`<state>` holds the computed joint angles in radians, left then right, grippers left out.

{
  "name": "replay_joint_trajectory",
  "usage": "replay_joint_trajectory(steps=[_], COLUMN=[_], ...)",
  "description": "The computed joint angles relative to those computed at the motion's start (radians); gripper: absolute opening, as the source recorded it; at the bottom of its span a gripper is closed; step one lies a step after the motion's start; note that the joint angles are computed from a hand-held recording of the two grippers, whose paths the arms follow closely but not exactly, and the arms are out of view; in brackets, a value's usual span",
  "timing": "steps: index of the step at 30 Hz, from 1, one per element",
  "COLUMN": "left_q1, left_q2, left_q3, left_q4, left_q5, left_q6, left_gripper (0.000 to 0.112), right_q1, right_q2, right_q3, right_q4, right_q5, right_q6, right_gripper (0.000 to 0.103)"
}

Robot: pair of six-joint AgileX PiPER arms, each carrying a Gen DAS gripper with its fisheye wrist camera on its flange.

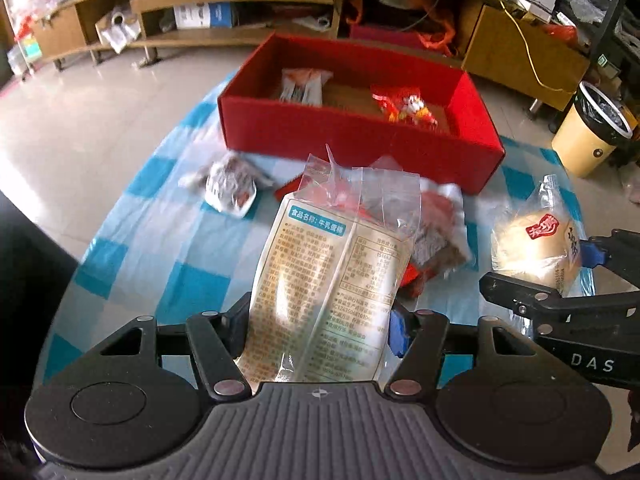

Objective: Organize snacks
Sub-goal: 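Carry the bread bag and the round cake toward the red box with both tools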

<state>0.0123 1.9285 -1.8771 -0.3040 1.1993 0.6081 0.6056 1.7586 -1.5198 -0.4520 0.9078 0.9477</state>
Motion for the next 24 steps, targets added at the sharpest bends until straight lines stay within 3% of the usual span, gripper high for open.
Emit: replay_joint_trajectory(steps=[24], left_q1=[-0.07], left_q2=[0.055], left_q3=[-0.113], left_q4=[0.019], left_q5=[-0.04], left_q6=[-0.062], left_gripper=[0.07], right_q1=[-0.061], right_q2=[0.037], right_q3=[-0.074], right_q4=[-0.023], right_q5=[0.004], right_q6=[-0.02], right_gripper=[0.069])
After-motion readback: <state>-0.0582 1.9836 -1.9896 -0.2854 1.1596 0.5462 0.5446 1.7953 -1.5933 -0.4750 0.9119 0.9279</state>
